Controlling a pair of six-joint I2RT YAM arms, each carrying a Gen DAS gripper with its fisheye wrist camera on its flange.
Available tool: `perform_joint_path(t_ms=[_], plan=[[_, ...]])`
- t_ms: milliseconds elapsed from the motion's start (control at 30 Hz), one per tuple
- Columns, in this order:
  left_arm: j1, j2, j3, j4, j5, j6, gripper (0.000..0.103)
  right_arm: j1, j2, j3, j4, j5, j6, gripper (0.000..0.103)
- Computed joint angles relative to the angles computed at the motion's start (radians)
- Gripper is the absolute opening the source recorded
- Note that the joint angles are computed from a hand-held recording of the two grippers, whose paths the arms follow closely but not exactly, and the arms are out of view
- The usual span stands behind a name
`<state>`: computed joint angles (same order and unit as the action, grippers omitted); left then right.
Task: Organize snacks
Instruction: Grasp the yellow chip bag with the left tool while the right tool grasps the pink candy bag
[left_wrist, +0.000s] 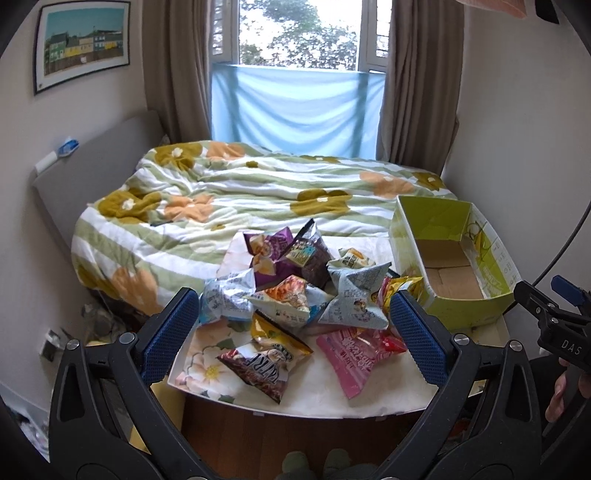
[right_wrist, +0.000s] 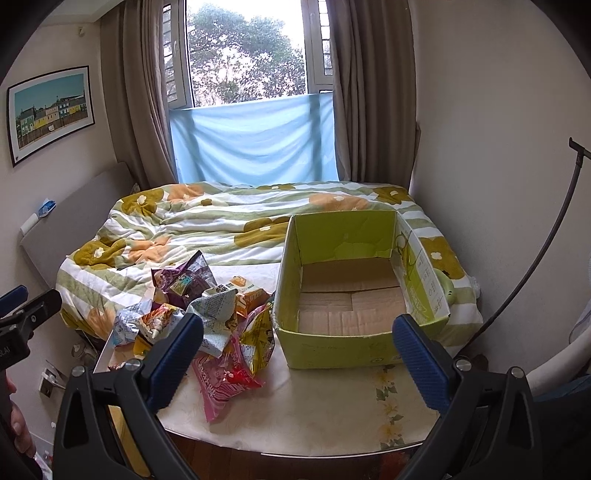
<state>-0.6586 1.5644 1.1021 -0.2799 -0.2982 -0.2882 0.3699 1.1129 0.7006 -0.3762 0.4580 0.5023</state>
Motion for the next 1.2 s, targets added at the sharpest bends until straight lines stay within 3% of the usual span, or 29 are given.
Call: perform_joint_path(t_ms=[200, 367, 500, 800, 1033, 1200], plan=[[0.09, 0.059, -0.097, 0.026, 0.088, -0.033, 0.102, -0.047, 0.118, -0.086, 0.182, -0.16, -0.039, 0.102], [0.184, 0.186, -0.115, 0.111, 0.197, 0.057, 0.102, -0.04, 0.292, -0.112, 0.307, -0.256, 0.031, 0.102], [0.264, 0.349, -0.021, 0.111, 0.34, 0.146, 0.102, -0.015, 0.465, -0.099, 0.418, -0.293, 0.119, 0.102], [0.346, 0.68, 0.272, -0.008, 0.508, 0.356, 0.102, 0.034, 0.81, 0.008, 0.62, -0.315, 0.34, 0.102], [0.34, 0.824, 0.439, -0.079, 0.54, 0.458, 0.102, 0.029, 0.965, 0.088, 0.696, -0.318, 0.439, 0.102], [0.326, 0.887, 0.513, -0.109, 0.533, 0.506, 0.102, 0.013, 1.006, 0.132, 0.681, -0.306, 0.453, 0.102]])
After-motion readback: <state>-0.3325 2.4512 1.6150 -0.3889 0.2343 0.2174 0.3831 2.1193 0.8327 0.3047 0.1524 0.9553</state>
